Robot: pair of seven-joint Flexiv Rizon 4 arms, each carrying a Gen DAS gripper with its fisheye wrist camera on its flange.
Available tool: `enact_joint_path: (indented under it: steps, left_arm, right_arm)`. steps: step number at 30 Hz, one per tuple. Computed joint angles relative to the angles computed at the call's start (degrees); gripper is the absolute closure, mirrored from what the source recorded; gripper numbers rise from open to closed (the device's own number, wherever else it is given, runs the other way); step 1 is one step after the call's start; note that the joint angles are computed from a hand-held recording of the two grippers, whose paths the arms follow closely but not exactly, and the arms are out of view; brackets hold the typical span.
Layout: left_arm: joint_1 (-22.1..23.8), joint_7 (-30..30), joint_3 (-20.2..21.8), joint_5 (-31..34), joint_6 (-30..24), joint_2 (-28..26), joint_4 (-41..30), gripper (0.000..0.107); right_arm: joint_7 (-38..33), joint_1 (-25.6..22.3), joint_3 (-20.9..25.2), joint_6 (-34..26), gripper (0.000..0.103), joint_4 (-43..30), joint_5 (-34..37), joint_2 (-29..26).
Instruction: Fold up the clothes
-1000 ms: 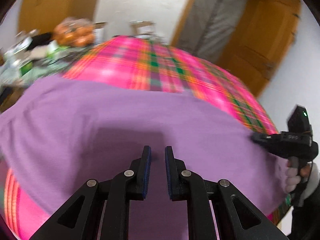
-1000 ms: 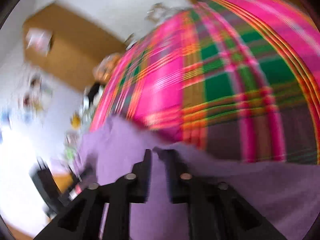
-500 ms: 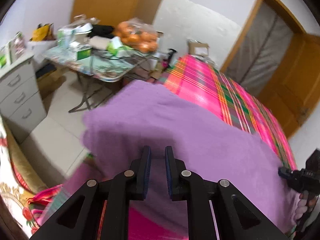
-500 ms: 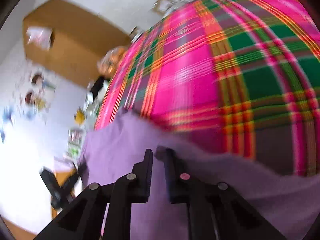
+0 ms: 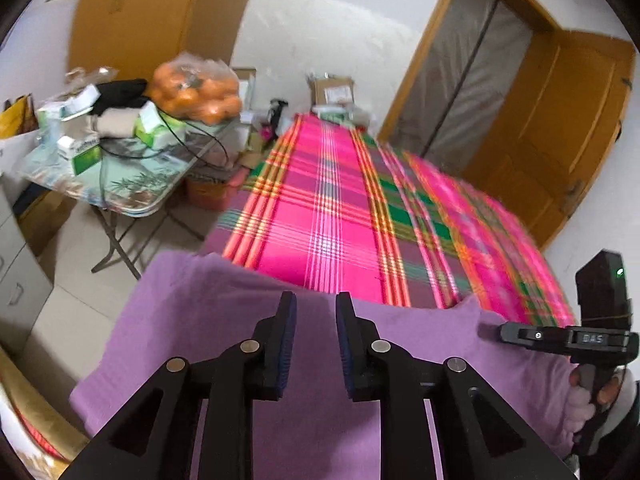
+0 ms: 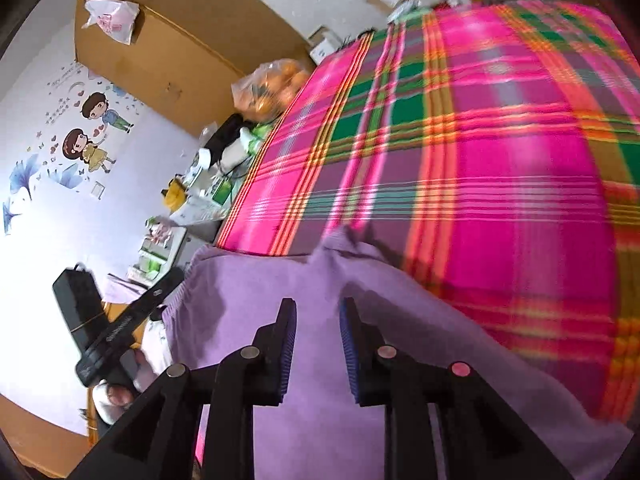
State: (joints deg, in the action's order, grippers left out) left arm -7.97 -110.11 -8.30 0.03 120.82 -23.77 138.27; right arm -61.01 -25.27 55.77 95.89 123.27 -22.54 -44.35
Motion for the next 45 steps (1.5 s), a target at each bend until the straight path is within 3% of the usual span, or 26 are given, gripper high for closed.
enact_joint_path:
  steps: [3, 4, 5, 6, 8, 11, 12, 15, 17, 20, 23, 25, 27, 30, 34, 36, 39, 42, 45]
  left_arm:
    - [1.42, -0.58, -0.5, -1.09, -3.41, -2.22, -2.5, 0.086]
    - [1.3, -0.86, 0.06, -1.81, -3.31, -2.79, -2.65, 0.086]
    - [2.2, -0.47, -0.58, -2.87, -3.03, -3.37, -2.55, 0.089]
    - [4.71, -2.87, -1.73, -0.19, -1.09, -4.46, -2.52, 0.091]
    - [8.71, -5.81, -4.01, 2.9, 1.92, -5.6, -1.88, 0.094]
    - [10.46, -8.8, -4.41, 4.89, 4.41, -6.16, -1.2, 0.094]
    - [11.0, -9.79, -4.48, 5.53, 5.23, -6.35, -0.99, 0.094]
    - [9.08, -11.33, -3.41, 5.27, 6.98, -4.59, 0.27, 0.093]
    - [8.79, -12.4, -4.63, 7.67, 8.46, -4.18, 0.23, 0.092]
    - [11.39, -12.75, -10.9, 14.64, 2.82, -5.04, -3.24, 0.092]
    - [12.11, -11.54, -14.65, 16.08, -2.15, -8.14, -7.1, 0.092]
    - [10.49, -9.41, -13.94, 12.11, -3.63, -9.46, -8.05, 0.094]
    - [12.95, -11.5, -15.24, 13.09, -1.88, -10.49, -7.85, 0.094]
    - [13.67, -12.82, -13.66, 12.07, 0.49, -9.69, -5.81, 0.095]
    - [11.7, -14.22, -8.53, 10.07, 4.4, -6.73, -1.23, 0.095]
    - [9.76, -14.77, -6.48, 9.37, 6.71, -5.68, 0.91, 0.094]
    - [6.58, -14.8, -5.36, 9.71, 9.26, -5.01, 2.6, 0.094]
    - [2.32, -12.66, -5.29, 10.29, 9.25, -5.28, 2.5, 0.094]
    - [-1.55, -10.2, -5.98, 10.49, 8.7, -5.35, 1.8, 0.093]
  right_arm:
    - [0.55, 1.6, -0.04, -2.42, 0.08, -3.65, 0.79, -3.27]
    - [0.48, 1.61, 0.15, -2.35, 0.086, -4.51, 1.54, -4.36]
    - [0.41, 1.14, 0.64, -1.83, 0.09, -5.14, 2.31, -5.64]
    - [0.76, 0.66, 0.93, -1.12, 0.097, -5.59, 3.1, -6.65]
    - [2.09, -0.22, 1.13, 0.54, 0.101, -6.11, 4.13, -8.07]
    - [4.51, 0.88, -0.42, 2.94, 0.095, -5.08, 3.8, -6.39]
    - [4.89, 0.74, -0.02, 3.29, 0.086, -4.61, 2.93, -6.23]
    - [5.07, 0.42, 2.47, 2.29, 0.083, -3.9, -1.07, -7.8]
    - [5.18, 1.84, 2.94, 0.72, 0.083, -4.08, -2.84, -9.17]
    - [6.78, 4.47, 1.58, 0.7, 0.083, -5.4, -1.75, -10.59]
    - [9.15, 4.32, 0.55, 4.88, 0.089, -4.83, -0.42, -11.53]
    - [11.94, 4.88, -2.13, 11.1, 0.089, -2.55, 1.79, -9.77]
    - [14.04, 4.66, -4.07, 16.28, 0.092, -0.18, 3.52, -8.37]
    - [17.45, 2.22, -6.53, 23.21, 0.099, 4.77, 6.11, -5.97]
    - [18.72, -2.65, -8.46, 30.97, 0.094, 13.4, 4.66, -1.98]
    - [18.08, -6.15, -8.52, 32.91, 0.082, 17.51, -1.15, -1.06]
    - [16.23, -9.3, -9.74, 32.32, 0.081, 21.76, -11.56, -0.18]
    - [12.83, -9.79, -12.56, 32.05, 0.087, 25.06, -19.32, 1.33]
    - [8.41, -5.54, -15.92, 34.84, 0.086, 28.24, -18.18, 5.83]
